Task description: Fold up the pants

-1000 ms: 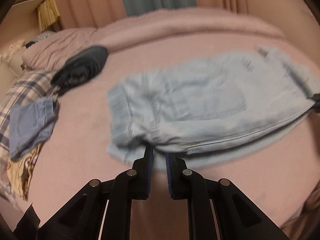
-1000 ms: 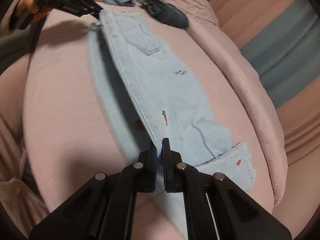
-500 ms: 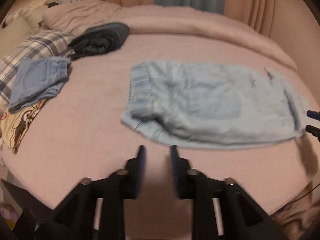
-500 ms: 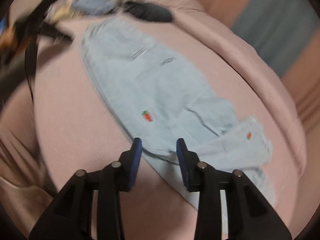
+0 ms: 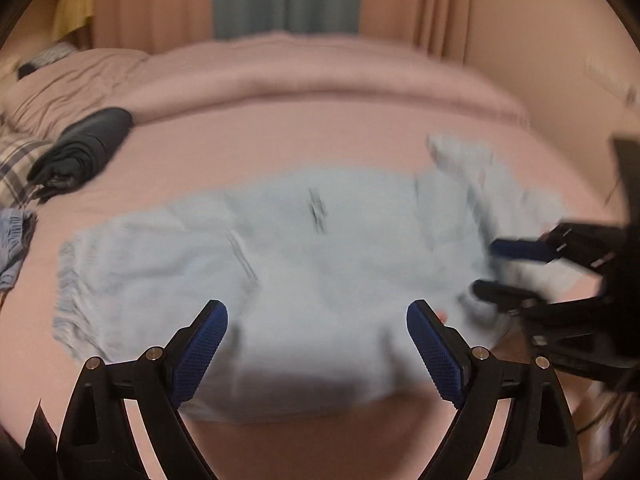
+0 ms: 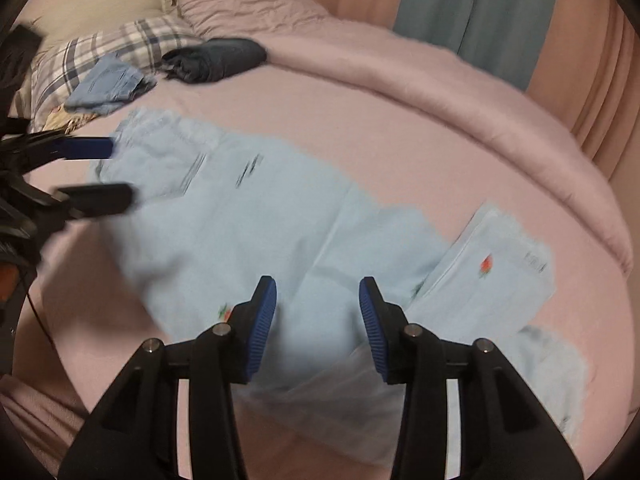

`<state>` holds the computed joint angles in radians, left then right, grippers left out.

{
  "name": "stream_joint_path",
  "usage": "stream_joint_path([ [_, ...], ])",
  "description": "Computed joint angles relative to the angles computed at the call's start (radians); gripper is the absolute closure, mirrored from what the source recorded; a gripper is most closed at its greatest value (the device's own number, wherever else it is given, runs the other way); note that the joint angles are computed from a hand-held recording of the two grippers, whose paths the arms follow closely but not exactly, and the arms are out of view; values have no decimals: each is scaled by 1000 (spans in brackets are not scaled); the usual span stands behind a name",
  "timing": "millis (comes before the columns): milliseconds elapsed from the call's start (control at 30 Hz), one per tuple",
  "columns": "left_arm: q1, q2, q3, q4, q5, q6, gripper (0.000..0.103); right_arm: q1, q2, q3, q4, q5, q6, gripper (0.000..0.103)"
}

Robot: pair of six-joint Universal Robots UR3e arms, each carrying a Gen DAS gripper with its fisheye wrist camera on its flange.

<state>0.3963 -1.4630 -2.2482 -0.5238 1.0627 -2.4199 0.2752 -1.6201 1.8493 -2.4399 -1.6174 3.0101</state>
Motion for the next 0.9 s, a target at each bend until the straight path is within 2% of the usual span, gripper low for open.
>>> stream_joint_path([
  [67, -69, -92, -14, 42, 129, 9, 12, 9, -23, 57, 13, -7, 9, 59],
  [133, -19, -80, -105, 154, 68, 8, 11, 10, -39, 123, 24, -12, 19, 59],
  [200, 3, -57, -90, 84, 52, 26, 11, 3, -77, 211, -70, -2, 14, 59],
  [233, 0, -52, -67, 43, 60, 25, 11, 7, -79, 211, -71, -6, 16, 59],
  [333, -8, -19, 8, -97, 80, 11, 11, 7, -70, 154, 3, -1, 29, 59],
  [400, 2, 23, 28, -174, 37, 12, 11, -9, -86, 132, 36, 20, 26, 59],
  [467, -4, 52, 35, -219, 0, 10, 11, -40, -123, 134, 63, 43, 25, 55],
  [533, -53, 34, 57, -223, -11, 4, 11, -66, -151, 144, 107, 12, 44, 53],
  [600, -114, -3, 61, -175, 17, -12, 11, -134, -201, 168, 167, 51, 42, 52],
  [633, -142, -34, 70, -161, 31, -13, 11, -212, -273, 206, 210, 137, 32, 52],
  [700, -192, -101, 79, -139, 64, -20, 11, -309, -382, 240, 282, 219, 17, 52],
  [767, -208, -123, 48, -47, 71, -24, 8, -383, -474, 260, 332, 242, 2, 51],
  [833, -200, -125, 64, -79, 55, -16, 8, -463, -537, 249, 404, 259, -23, 51],
  [900, -176, -115, 99, -167, 23, -8, 8, -538, -578, 225, 465, 269, -53, 51],
])
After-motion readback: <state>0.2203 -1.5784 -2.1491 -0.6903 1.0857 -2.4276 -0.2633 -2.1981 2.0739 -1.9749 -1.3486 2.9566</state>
